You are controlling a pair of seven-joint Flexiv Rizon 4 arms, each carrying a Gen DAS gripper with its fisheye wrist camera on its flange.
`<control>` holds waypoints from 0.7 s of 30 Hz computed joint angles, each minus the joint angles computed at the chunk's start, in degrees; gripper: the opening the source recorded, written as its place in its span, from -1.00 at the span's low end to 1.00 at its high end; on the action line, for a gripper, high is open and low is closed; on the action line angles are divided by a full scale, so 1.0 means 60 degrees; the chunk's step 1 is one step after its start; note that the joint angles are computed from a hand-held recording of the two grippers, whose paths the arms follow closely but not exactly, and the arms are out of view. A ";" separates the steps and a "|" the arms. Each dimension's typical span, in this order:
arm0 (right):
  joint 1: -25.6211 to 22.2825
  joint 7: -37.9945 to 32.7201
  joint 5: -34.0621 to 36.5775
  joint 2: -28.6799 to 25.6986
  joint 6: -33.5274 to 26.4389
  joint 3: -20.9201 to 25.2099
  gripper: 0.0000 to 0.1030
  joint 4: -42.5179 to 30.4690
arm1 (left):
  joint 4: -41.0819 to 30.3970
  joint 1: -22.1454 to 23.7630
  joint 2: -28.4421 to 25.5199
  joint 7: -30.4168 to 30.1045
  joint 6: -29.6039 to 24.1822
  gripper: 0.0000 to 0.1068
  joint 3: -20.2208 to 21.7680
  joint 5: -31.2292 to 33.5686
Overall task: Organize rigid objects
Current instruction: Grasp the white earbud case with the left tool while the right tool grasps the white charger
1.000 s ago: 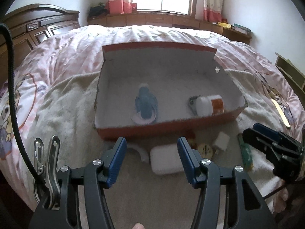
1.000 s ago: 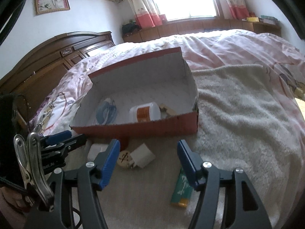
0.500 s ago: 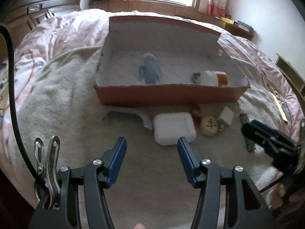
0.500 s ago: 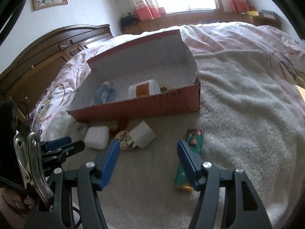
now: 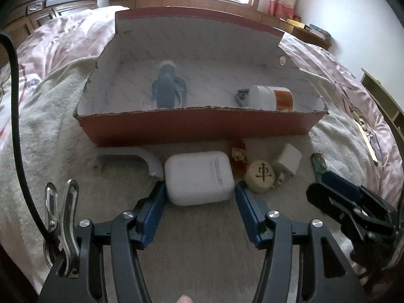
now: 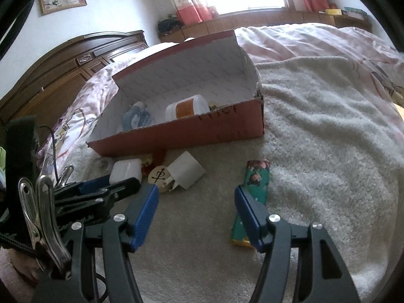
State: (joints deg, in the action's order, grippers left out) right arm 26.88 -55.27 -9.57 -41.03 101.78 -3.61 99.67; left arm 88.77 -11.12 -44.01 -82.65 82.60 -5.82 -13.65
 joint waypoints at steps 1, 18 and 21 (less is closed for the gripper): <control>-0.0034 -0.0007 -0.0005 -0.0015 0.0013 0.0041 0.28 -0.0012 | -0.0095 -0.0100 -0.0058 -0.0057 -0.0015 0.08 0.0132 0.0043; -0.0099 -0.0048 -0.0054 -0.0034 -0.0061 0.0163 0.28 -0.0018 | -0.0236 -0.0364 -0.0185 -0.0402 0.0307 0.08 0.0572 0.0653; -0.0086 -0.0011 -0.0039 -0.0025 -0.0092 0.0161 0.28 -0.0015 | 0.0065 -0.0520 -0.0002 -0.0418 0.0418 0.08 0.0846 0.0781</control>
